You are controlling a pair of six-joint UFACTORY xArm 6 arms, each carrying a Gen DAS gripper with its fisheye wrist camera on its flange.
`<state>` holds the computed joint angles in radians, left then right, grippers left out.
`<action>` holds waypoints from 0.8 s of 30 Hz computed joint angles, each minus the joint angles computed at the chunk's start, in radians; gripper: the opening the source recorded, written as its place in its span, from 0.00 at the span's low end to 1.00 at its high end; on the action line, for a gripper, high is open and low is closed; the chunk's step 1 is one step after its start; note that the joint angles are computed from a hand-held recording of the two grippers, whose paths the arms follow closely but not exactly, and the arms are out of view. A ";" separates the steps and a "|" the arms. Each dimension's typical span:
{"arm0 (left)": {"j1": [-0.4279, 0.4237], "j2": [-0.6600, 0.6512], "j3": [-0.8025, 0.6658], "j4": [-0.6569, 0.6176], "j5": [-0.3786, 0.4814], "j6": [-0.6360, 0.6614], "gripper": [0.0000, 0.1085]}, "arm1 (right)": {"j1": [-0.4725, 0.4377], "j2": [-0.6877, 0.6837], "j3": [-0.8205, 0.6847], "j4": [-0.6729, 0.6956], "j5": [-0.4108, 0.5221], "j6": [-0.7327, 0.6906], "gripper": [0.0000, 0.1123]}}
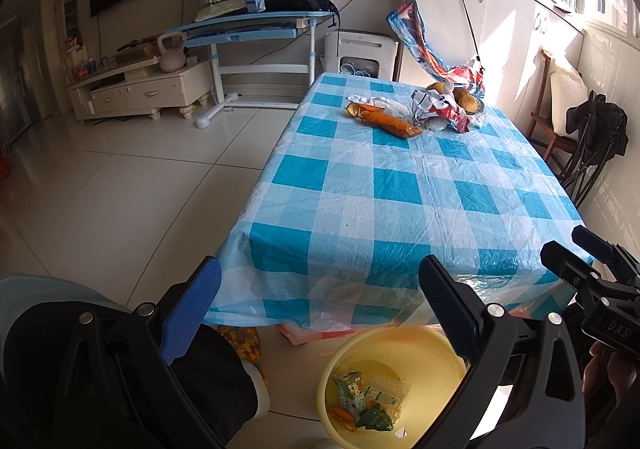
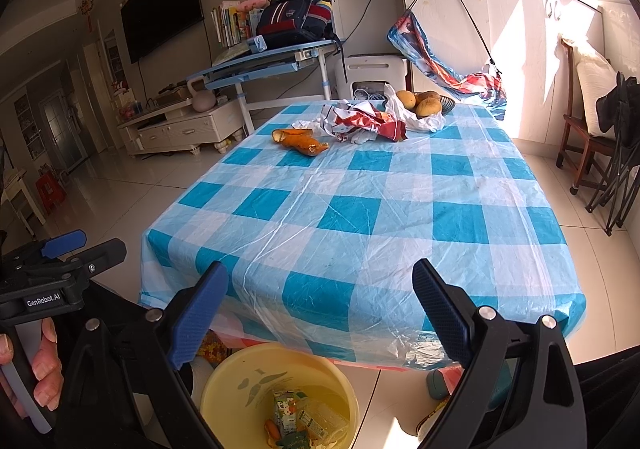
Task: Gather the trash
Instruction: 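Move both tools from the basin over the table toward the trash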
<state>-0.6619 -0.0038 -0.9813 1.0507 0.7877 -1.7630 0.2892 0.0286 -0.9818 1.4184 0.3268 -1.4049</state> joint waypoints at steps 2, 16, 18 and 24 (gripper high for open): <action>0.017 -0.023 0.026 0.013 -0.032 -0.033 0.88 | -0.001 0.009 -0.014 -0.002 0.021 0.007 0.80; 0.201 0.167 -0.217 -0.115 -0.212 0.278 0.88 | -0.003 0.293 -0.389 -0.281 0.087 0.237 0.81; 0.230 0.240 -0.297 -0.182 -0.243 0.363 0.88 | -0.011 0.351 -0.478 -0.348 0.098 0.285 0.81; 0.299 0.477 -0.550 -0.453 -0.318 0.565 0.88 | -0.042 0.546 -0.769 -0.539 0.162 0.401 0.81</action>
<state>-0.3633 0.4729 -1.5311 0.5977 0.4701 -1.1983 0.2471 0.5742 -1.7513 0.8793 0.4890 -1.0041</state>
